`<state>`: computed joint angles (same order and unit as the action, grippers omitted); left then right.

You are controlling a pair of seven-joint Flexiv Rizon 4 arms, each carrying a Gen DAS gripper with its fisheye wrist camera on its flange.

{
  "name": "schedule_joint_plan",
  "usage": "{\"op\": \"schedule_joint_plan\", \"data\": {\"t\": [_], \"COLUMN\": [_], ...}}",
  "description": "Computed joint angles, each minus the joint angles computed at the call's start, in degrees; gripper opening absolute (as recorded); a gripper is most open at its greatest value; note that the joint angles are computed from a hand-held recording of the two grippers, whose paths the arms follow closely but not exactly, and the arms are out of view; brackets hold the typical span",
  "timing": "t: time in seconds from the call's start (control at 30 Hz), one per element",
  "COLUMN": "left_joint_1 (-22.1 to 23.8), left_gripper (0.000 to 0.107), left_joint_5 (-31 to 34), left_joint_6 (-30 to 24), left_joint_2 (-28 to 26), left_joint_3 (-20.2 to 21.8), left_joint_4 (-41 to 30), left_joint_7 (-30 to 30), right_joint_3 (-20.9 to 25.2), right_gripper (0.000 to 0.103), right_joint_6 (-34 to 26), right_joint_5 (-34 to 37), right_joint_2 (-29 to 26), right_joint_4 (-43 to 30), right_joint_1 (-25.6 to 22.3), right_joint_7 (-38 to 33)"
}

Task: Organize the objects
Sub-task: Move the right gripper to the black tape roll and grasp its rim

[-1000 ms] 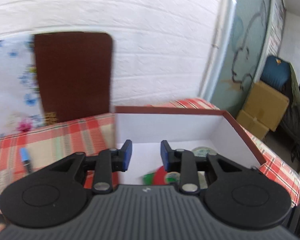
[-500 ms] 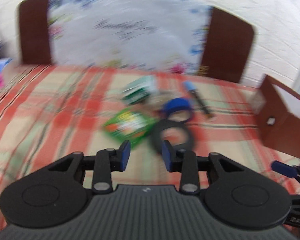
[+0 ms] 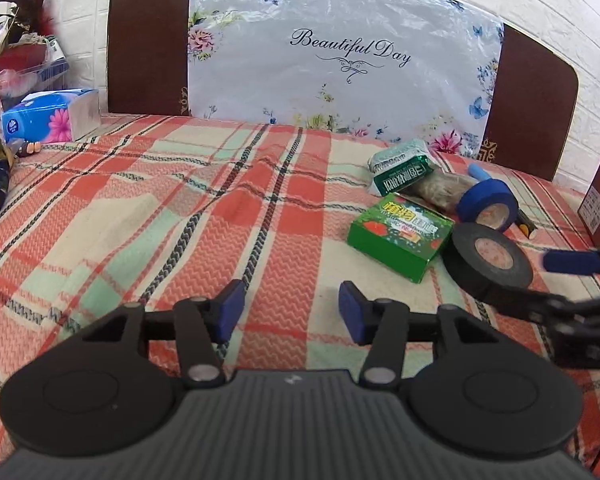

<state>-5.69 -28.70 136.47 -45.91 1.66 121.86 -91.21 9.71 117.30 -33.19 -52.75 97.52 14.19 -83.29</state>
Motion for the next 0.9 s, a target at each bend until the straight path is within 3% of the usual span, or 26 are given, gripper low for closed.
{"op": "schedule_joint_plan", "data": {"t": [0.1, 0.2, 0.47, 0.57, 0.7, 0.77, 0.9], "left_joint_1": [-0.08, -0.37, -1.09, -1.15, -1.25, -1.90, -3.05], "left_gripper": [0.054, 0.055, 0.056, 0.059, 0.058, 0.058, 0.058], "left_joint_5": [0.04, -0.35, -1.23, -1.13, -0.46, 0.18, 2.38], "left_joint_6": [0.36, 0.32, -0.14, -0.79, -3.44, -5.19, -5.38], "left_joint_2": [-0.35, -0.49, -0.41, -0.18, 1.20, 2.26, 4.97], "left_joint_3": [-0.16, -0.07, 0.21, 0.22, 0.18, 0.39, -0.05], "left_joint_4": [-0.10, -0.26, -0.38, -0.44, -0.35, -0.65, -2.35], "left_joint_7": [-0.57, -0.38, 0.49, 1.19, 2.90, 4.68, 6.45], "right_joint_3": [-0.78, 3.82, 1.16, -3.14, -11.51, -14.30, -10.83], "right_gripper": [0.077, 0.076, 0.076, 0.075, 0.075, 0.084, 0.086], "right_joint_6": [-3.67, -5.84, 2.04, 6.42, 10.24, 11.41, 15.35], "right_joint_5": [0.09, -2.84, -0.24, 6.90, 25.68, 33.08, 31.21], "right_joint_2": [-2.43, -3.23, 2.91, 6.17, 8.36, 8.60, 8.93], "right_joint_4": [-4.42, -5.30, 8.27, 15.05, 19.82, 20.42, 22.43], "right_joint_1": [2.04, -1.83, -4.92, -3.10, 4.67, 7.46, 2.43], "right_joint_7": [-0.32, 0.44, -1.69, -3.01, -5.48, -6.62, -6.49]}}
